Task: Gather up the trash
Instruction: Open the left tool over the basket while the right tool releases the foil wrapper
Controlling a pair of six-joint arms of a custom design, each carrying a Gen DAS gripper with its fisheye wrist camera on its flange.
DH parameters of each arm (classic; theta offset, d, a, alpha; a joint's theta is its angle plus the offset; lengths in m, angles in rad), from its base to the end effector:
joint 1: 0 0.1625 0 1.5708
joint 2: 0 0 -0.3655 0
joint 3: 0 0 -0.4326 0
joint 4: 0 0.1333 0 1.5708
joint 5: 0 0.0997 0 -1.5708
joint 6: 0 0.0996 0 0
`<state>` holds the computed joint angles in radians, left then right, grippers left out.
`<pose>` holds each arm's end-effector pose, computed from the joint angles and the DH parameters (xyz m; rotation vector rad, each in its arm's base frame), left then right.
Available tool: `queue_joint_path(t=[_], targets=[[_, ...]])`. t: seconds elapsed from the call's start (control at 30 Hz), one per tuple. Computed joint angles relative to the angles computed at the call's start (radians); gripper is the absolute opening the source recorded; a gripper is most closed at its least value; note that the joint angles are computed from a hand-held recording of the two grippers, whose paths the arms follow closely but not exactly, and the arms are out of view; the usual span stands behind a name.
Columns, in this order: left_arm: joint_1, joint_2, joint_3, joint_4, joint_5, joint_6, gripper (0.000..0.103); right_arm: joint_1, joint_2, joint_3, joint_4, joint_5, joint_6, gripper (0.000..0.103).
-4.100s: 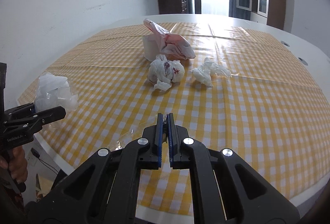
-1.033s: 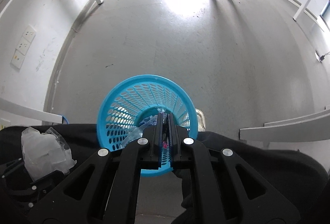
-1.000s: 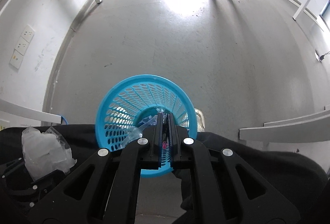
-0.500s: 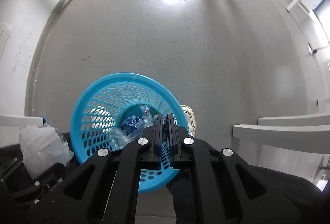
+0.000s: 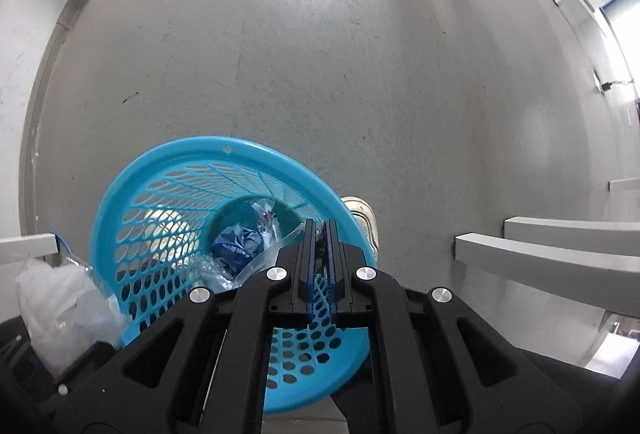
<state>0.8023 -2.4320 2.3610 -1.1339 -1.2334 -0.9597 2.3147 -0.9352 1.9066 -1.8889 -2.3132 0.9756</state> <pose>-0.0290 -0.2692 0.3079 -0.1697 2.6439 -0.0249 0.3841 -0.3200 -0.0194 0.0336 -2.2002 0.1611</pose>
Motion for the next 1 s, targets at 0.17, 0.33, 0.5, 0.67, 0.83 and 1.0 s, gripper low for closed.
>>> queue_joint_path(t=[0.17,0.33,0.5,0.67,0.83,1.0], targets=[[0.007,0.023,0.005,-0.018,-0.007,0.019,0.040,-0.022,0.024,0.003,-0.026,-0.011,-0.011,0.004],[0.080,0.043,-0.006,-0.098,-0.054,0.064,0.066,-0.040,0.020,0.015,-0.067,0.034,-0.027,0.016],[0.054,0.032,-0.011,-0.077,-0.031,0.031,0.067,-0.049,-0.008,0.033,-0.077,0.063,0.014,0.029],[0.032,0.026,-0.031,-0.053,0.003,-0.006,0.067,-0.033,-0.029,0.038,-0.068,0.076,0.040,0.032],[-0.025,-0.007,-0.040,-0.014,0.038,-0.062,0.067,0.010,-0.060,0.032,-0.018,0.106,0.067,0.037],[-0.112,-0.072,-0.063,0.102,0.060,-0.148,0.067,0.076,-0.106,0.026,0.025,0.145,0.075,0.041]])
